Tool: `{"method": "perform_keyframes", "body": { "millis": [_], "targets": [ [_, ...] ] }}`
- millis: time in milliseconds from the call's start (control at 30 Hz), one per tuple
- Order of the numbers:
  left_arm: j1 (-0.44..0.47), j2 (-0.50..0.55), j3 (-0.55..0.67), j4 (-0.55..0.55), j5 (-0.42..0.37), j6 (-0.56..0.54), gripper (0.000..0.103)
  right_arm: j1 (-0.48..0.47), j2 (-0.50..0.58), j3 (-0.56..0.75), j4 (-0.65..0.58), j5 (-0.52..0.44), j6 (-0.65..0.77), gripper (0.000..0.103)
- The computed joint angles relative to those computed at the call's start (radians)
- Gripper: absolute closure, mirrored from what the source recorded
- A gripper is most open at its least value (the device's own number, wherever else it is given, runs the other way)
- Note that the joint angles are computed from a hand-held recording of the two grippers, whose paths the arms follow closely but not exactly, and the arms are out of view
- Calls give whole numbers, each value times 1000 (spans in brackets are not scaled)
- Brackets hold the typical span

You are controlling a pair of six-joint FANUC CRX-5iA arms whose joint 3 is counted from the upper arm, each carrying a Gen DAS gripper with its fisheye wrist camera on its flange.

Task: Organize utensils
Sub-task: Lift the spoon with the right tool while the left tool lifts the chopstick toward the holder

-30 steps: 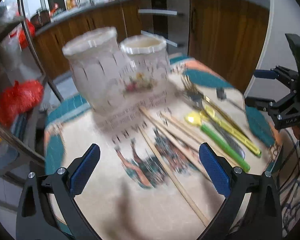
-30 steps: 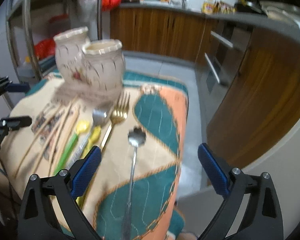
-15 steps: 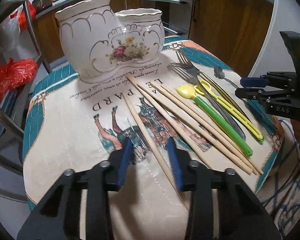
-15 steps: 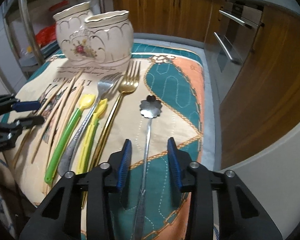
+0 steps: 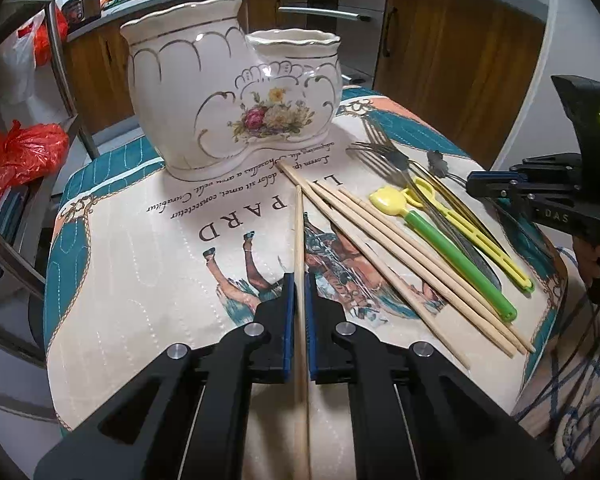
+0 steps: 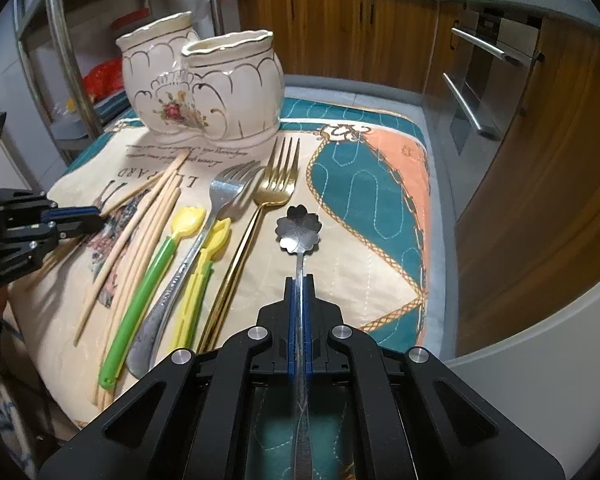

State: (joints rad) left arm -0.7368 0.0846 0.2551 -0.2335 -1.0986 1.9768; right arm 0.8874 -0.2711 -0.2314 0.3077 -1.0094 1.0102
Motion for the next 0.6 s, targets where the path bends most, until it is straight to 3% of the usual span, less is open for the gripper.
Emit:
{"method": "perform_keyframes", "body": {
  "millis": [200, 400, 600],
  "targets": [
    [-7, -74, -69, -21, 101, 9, 98, 30, -83, -84, 87, 102, -82, 99],
    [-25, -118, -82, -76, 143, 35, 98, 68, -157, -170, 229, 237, -179, 99],
    [-10, -141, -60, -95, 191, 36, 98, 72, -146, -166, 324, 331, -232, 99]
  ]
}}
